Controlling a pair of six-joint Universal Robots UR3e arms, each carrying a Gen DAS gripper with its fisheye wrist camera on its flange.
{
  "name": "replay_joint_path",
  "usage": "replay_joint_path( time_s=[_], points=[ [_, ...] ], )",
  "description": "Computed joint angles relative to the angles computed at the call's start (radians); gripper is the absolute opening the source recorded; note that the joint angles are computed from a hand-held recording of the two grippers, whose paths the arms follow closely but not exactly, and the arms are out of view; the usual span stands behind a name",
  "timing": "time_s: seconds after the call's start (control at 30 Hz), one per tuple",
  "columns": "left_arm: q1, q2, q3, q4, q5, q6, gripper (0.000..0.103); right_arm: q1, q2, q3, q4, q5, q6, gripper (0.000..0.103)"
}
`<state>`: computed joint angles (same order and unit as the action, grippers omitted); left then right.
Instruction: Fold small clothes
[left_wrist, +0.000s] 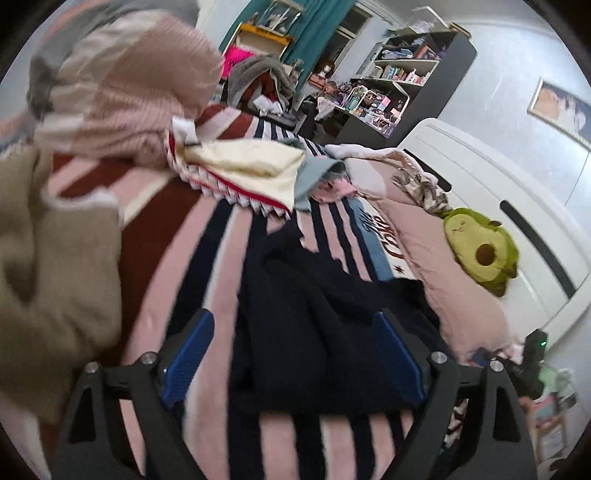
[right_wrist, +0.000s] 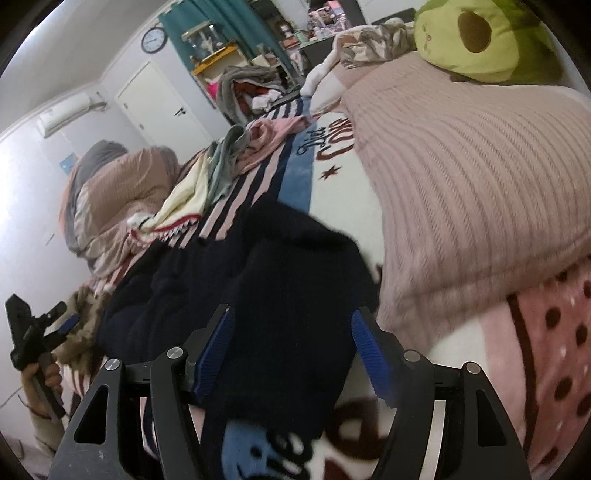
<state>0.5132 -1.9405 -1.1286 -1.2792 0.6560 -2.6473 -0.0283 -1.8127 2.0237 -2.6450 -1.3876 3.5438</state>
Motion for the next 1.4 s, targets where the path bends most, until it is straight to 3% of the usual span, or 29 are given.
replay_joint_path(
  time_s=[0.03, 0.13, 0.2, 0.27, 0.33, 0.53, 0.77, 1.03, 1.2, 1.4],
  points=[
    [0.012, 0.022, -0.031, -0.052, -0.023, 0.031, 0.086, 0.011, 0.002, -0.002, -0.004, 0.002, -0.009, 0.061],
    [0.038, 0.048, -0.074, -0.250, -0.096, 0.123, 0.086, 0.082, 0.070, -0.069, -0.014, -0.004, -0.044, 0.039],
    [0.034, 0.058, -0.107, -0.321, -0.106, 0.156, 0.086, 0.135, 0.143, -0.143, -0.017, -0.005, -0.068, 0.030],
    [0.020, 0.071, -0.143, -0.304, -0.093, 0.153, 0.086, 0.180, 0.230, -0.229, -0.021, 0.011, -0.100, 0.020],
    [0.009, 0.079, -0.183, -0.295, -0.087, 0.153, 0.086, 0.230, 0.319, -0.326, -0.008, 0.003, -0.127, 0.017],
    [-0.013, 0.034, -0.201, -0.262, -0.110, 0.101, 0.086, 0.317, 0.508, -0.549, 0.075, -0.034, -0.192, 0.016],
    [-0.036, -0.038, -0.158, -0.289, -0.122, 0.079, 0.086, 0.347, 0.553, -0.559, 0.160, -0.070, -0.224, 0.016],
    [-0.077, -0.084, -0.173, -0.107, -0.135, -0.071, 0.089, 0.370, 0.532, -0.518, 0.154, -0.096, -0.219, 0.016],
    [-0.100, -0.086, -0.192, 0.014, -0.119, -0.177, 0.089, 0.372, 0.522, -0.527, 0.115, -0.051, -0.214, 0.016],
    [-0.121, -0.095, -0.178, 0.073, -0.113, -0.236, 0.089, 0.387, 0.585, -0.586, 0.132, 0.007, -0.225, 0.016]
  ],
)
